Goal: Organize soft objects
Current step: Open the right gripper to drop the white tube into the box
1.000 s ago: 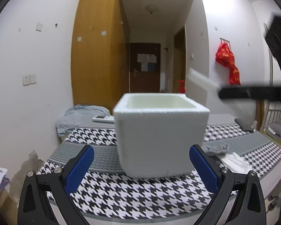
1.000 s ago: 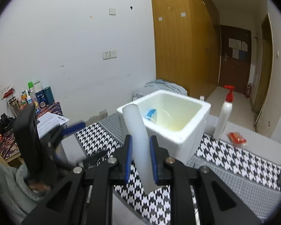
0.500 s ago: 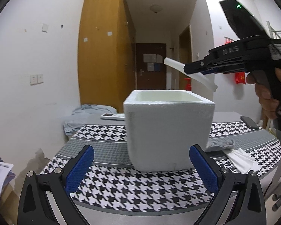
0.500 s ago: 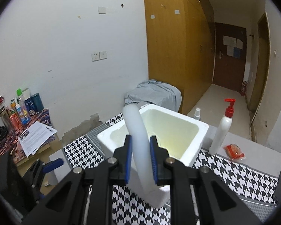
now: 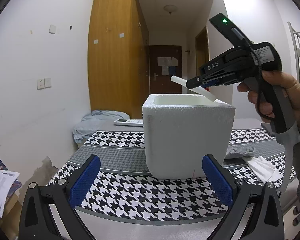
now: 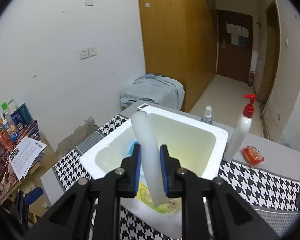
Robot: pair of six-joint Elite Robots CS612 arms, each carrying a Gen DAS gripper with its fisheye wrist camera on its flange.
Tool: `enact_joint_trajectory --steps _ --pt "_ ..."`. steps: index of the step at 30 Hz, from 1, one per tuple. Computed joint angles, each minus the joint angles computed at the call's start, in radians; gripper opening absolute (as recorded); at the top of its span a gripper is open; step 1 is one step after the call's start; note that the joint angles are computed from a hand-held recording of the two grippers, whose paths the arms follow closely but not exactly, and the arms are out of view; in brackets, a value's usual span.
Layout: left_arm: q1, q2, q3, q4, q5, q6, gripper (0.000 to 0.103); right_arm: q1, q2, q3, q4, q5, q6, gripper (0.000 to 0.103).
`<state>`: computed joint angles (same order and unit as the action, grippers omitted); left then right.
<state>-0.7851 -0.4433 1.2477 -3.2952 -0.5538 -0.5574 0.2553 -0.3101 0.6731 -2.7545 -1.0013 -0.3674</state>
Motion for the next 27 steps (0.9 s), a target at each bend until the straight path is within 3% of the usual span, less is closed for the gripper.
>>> enact_joint_trajectory --steps 6,9,11,13,21,23,27 --pt "-0.003 -0.003 0.006 -0.008 0.009 0.004 0.102 0.011 0.016 -0.037 0.043 -0.053 -0.012 0.025" --pt "-0.004 -0.004 0.008 -0.007 0.015 -0.001 0.102 0.014 0.020 -0.044 0.034 -0.073 -0.002 0.035" --pt "-0.003 -0.005 0.009 -0.006 0.013 -0.003 0.102 0.012 0.016 -0.033 0.012 -0.070 0.000 0.057" --pt "-0.003 -0.004 0.006 -0.001 0.013 -0.002 0.102 0.010 0.006 -0.009 -0.024 -0.071 0.008 0.066" --pt "0.003 0.009 -0.030 -0.006 -0.031 0.045 0.102 -0.019 -0.068 0.146 -0.168 -0.045 0.024 0.068" --pt "0.004 0.015 -0.045 -0.013 -0.047 0.070 0.102 -0.029 -0.089 0.187 -0.193 -0.042 0.033 0.075" --pt "0.006 0.022 -0.069 -0.009 -0.078 0.090 0.102 -0.051 -0.127 0.268 -0.241 -0.013 0.043 0.080"
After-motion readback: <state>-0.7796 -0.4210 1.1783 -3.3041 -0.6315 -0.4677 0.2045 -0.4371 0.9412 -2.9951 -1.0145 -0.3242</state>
